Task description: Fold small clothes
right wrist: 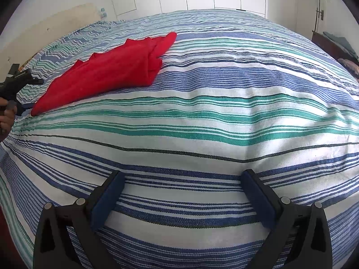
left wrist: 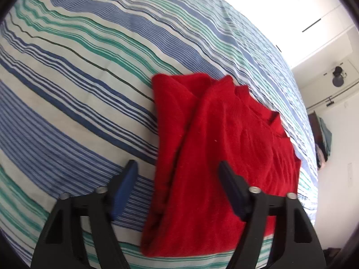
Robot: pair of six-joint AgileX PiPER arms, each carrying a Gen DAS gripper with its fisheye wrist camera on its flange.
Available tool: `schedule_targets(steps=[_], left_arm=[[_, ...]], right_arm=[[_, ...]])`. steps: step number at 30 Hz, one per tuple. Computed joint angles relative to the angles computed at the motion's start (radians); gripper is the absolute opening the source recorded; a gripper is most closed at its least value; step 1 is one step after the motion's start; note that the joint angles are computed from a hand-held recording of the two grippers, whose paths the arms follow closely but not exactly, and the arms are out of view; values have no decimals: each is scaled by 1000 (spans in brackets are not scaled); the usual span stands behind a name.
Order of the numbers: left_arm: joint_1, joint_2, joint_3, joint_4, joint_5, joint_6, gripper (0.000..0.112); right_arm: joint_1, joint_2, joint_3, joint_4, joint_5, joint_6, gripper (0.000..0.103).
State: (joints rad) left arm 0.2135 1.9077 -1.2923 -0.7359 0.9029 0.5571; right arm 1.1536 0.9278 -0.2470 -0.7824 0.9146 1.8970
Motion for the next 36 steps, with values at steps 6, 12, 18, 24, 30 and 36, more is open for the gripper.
schedule_targets(steps=[6,12,18,24,30,36], left_arm=[[-62,-113,-9,80,25,-61,6],[-335,-278,-105,126,51,-193,6],[-800,-133,-211,403,-113,-516,8],[-1069,4,-225,819,-86,-896,52],[-865,-501,284,540,-318,-626,99],[-450,-601,574,602,-436,-465,95]], right_arm=[[-35,24,-11,3,-16,-36,103],[-43,15,-10,7,-17,-47,103],[-54,12,-9,8,-24,-58,103],[-54,9,-8,10,-25,-60,103],[-80,-5,-3,15,-44,-85,103],[-165,-67,-25,107,-62,-237,103]])
